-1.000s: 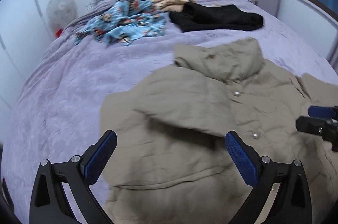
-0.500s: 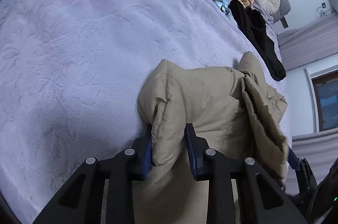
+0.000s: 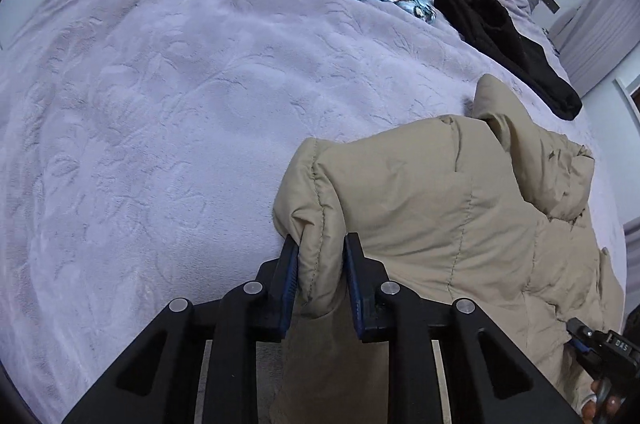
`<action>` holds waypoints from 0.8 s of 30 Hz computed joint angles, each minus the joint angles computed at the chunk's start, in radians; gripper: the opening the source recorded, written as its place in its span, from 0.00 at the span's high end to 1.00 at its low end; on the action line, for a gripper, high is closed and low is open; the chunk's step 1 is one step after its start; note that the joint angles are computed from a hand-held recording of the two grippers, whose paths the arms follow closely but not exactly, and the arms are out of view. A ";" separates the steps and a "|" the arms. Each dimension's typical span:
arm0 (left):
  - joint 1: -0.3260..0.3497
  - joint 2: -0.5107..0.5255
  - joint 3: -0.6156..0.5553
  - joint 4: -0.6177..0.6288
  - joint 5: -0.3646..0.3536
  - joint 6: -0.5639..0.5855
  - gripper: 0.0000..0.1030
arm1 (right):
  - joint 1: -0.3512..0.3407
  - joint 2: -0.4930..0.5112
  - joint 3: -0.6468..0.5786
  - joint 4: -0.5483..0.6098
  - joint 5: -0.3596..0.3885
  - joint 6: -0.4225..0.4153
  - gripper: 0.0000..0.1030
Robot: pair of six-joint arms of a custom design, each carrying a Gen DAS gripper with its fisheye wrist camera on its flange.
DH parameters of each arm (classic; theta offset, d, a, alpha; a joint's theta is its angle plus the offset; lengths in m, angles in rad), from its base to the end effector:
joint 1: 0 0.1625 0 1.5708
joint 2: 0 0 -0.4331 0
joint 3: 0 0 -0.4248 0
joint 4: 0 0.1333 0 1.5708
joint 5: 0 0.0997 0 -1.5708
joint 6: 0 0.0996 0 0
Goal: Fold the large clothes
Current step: 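Grasp the jacket side edge with the left tool and fold it inward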
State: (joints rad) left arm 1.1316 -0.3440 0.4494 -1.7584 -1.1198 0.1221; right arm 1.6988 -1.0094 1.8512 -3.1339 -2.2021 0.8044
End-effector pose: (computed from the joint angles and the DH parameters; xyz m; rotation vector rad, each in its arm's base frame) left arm -0.2384 -0.9231 0.1827 0.7238 2.6030 -0.2076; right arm 0.1558 -0.6267 0.2177 -1.1719 -2.3609 1.2653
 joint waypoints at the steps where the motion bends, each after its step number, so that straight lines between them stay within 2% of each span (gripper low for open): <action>1: -0.007 -0.013 0.016 -0.025 0.025 0.012 0.76 | 0.009 -0.012 0.000 0.033 -0.023 0.016 0.74; 3: -0.019 -0.048 0.063 -0.098 0.068 0.046 0.76 | 0.040 -0.040 -0.001 0.122 -0.113 0.068 0.72; 5: -0.024 -0.069 0.076 -0.128 0.081 0.074 0.76 | 0.079 -0.061 -0.009 0.197 -0.243 0.095 0.71; 6: -0.026 -0.076 0.074 -0.123 0.072 0.086 0.76 | 0.095 -0.068 -0.006 0.194 -0.290 0.075 0.71; 7: -0.028 -0.085 0.077 -0.114 0.061 0.097 0.76 | 0.105 -0.066 -0.018 0.165 -0.313 0.016 0.71; 9: -0.031 -0.106 0.102 -0.083 0.033 0.105 0.76 | 0.103 -0.059 -0.050 0.135 -0.279 -0.115 0.72; 11: -0.037 -0.149 0.195 -0.098 0.031 0.123 0.76 | 0.085 -0.031 -0.102 0.113 -0.211 -0.241 0.72; 14: -0.046 -0.189 0.346 -0.165 0.152 0.147 0.76 | 0.058 0.022 -0.169 0.141 -0.136 -0.338 0.72; 15: -0.042 -0.187 0.366 -0.169 0.182 0.142 0.76 | 0.051 0.038 -0.184 0.173 -0.135 -0.335 0.72; 17: -0.026 -0.183 0.384 -0.190 0.187 0.137 0.76 | 0.028 0.052 -0.189 0.257 -0.125 -0.257 0.73; 18: -0.021 -0.182 0.386 -0.204 0.183 0.139 0.76 | 0.019 0.052 -0.177 0.265 -0.108 -0.225 0.78; 20: -0.018 -0.170 0.363 -0.186 0.182 0.122 0.76 | 0.007 0.045 -0.141 0.218 -0.084 -0.240 0.85; 24: -0.036 -0.160 0.339 -0.152 0.232 0.116 0.76 | 0.026 0.003 -0.103 0.245 -0.147 -0.229 0.85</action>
State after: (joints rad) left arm 1.0961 -0.5036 0.7888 -1.9105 -0.8881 0.2380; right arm 1.7250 -1.0059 1.7486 -2.8893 -2.3487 0.5751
